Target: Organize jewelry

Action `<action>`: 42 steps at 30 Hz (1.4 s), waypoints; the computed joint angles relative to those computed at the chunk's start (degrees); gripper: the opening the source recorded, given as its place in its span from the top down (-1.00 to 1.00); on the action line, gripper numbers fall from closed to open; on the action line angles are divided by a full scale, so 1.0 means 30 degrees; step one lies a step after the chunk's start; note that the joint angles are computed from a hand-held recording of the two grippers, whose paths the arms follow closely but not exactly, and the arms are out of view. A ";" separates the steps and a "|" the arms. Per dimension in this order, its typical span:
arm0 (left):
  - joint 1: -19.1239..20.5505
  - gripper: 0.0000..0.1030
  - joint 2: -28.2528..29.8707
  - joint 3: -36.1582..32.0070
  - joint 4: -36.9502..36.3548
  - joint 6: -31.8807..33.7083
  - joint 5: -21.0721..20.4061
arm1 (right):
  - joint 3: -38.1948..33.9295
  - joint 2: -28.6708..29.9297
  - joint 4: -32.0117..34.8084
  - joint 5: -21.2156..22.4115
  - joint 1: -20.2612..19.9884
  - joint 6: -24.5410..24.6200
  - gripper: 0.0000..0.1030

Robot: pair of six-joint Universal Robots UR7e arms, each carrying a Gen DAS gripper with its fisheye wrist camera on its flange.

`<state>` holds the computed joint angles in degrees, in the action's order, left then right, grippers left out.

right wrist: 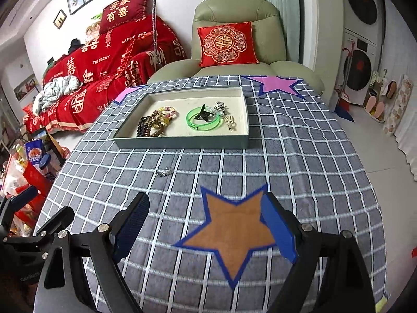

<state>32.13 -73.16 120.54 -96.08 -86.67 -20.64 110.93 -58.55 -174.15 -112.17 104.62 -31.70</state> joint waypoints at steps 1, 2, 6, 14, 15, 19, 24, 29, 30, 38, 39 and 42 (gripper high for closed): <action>-0.0314 -1.00 -0.0069 -0.0010 0.0747 -0.0701 -0.0054 | 0.0339 -0.0238 -0.0269 -0.0087 0.0070 -0.0032 -0.73; -0.0507 -1.00 -0.0131 0.0003 0.1165 -0.1092 -0.0096 | 0.0664 -0.0463 -0.0546 -0.0199 0.0154 -0.0071 -0.73; -0.1257 -1.00 -0.0371 0.0009 0.2520 -0.2414 -0.0450 | 0.1732 -0.1224 -0.1395 -0.0433 0.0475 -0.0043 -0.73; -0.2556 -1.00 -0.0554 -0.0151 0.5369 -0.5293 -0.0875 | 0.3412 -0.2223 -0.3817 -0.1437 0.1382 -0.0719 -0.73; -0.2649 -1.00 -0.0525 -0.0157 0.5535 -0.5447 -0.0961 | 0.3490 -0.2301 -0.3897 -0.1516 0.1454 -0.0739 -0.73; -0.3113 -1.00 -0.0609 0.0048 0.5591 -0.5752 -0.1297 | 0.4063 -0.2807 -0.4304 -0.1723 0.1682 -0.0698 -0.73; -0.3579 -1.00 -0.0670 -0.0078 0.6822 -0.6972 -0.1504 | 0.4511 -0.3367 -0.4431 -0.1693 0.1725 -0.0404 -0.73; -0.3881 -1.00 -0.0689 -0.0217 0.7760 -0.7846 -0.1584 | 0.4769 -0.3558 -0.4851 -0.1867 0.1877 -0.0649 -0.73; -0.3938 -1.00 -0.0687 -0.0234 0.7856 -0.7943 -0.1587 | 0.4816 -0.3576 -0.4928 -0.1893 0.1916 -0.0682 -0.73; -0.4213 -1.00 -0.0546 -0.0418 0.8459 -0.8493 -0.1743 | 0.5024 -0.3791 -0.5087 -0.2102 0.2042 -0.0697 -0.73; -0.4230 -1.00 -0.0541 -0.0426 0.8442 -0.8529 -0.1778 | 0.5043 -0.3826 -0.5058 -0.2122 0.2054 -0.0651 -0.73; -0.4286 -1.00 -0.0468 -0.0453 0.8408 -0.8600 -0.1866 | 0.5049 -0.3948 -0.4988 -0.2165 0.1979 -0.0655 -0.73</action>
<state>19.27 -74.56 119.18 -70.86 -112.47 -26.24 126.07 -70.39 -189.11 -118.66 110.55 -33.67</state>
